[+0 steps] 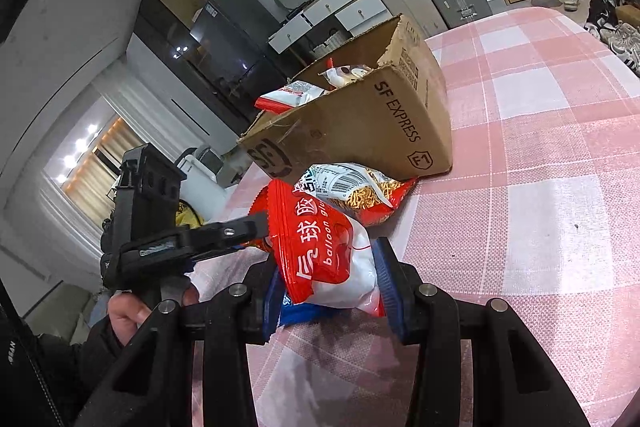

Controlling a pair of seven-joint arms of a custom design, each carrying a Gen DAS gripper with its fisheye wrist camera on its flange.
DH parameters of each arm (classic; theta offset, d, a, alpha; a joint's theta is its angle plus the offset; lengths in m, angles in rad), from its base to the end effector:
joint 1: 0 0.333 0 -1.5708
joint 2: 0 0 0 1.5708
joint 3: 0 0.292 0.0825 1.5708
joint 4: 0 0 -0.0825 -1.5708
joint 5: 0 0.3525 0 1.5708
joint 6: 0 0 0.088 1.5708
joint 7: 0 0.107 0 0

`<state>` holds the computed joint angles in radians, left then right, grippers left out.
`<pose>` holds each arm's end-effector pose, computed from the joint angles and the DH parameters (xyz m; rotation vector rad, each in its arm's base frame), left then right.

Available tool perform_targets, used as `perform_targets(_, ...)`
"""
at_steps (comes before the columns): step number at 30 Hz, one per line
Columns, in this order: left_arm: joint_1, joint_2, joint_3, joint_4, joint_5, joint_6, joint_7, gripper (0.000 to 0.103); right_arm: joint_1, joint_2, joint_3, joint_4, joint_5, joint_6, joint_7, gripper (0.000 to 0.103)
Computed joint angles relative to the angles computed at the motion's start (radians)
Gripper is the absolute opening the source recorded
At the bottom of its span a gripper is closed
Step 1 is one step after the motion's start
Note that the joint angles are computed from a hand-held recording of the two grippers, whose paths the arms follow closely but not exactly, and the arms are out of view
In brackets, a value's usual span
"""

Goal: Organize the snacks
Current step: 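Grasp the red snack bag with the left gripper while the right holds its bag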

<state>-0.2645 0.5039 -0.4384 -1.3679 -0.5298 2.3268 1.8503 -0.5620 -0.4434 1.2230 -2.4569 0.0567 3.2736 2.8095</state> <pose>0.5667 -0.4031 0.4949 1.2338 -2.3488 1.0566 0.3670 0.3303 0.4654 -1.1252 1.7904 -0.2485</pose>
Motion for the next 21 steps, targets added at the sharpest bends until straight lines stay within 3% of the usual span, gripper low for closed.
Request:
perform_targets(3,0.018,-0.004,-0.016,-0.013,-0.035,0.008,0.036,0.021,0.004,-0.004,-0.003,-0.002,0.002,-0.005,0.006,0.042)
perform_targets(11,0.026,-0.056,-0.006,-0.079,-0.056,0.055,0.040,0.020,0.030,-0.032,-0.021,0.013,-0.013,-0.040,0.025,0.042)
perform_targets(17,0.028,-0.087,0.004,-0.087,-0.062,0.037,0.045,0.020,0.048,-0.075,-0.035,0.036,-0.041,-0.083,0.052,0.042)
perform_targets(21,0.060,-0.175,0.000,-0.185,-0.135,0.059,0.124,0.020,0.056,-0.102,-0.040,0.049,-0.058,-0.102,0.072,0.042)
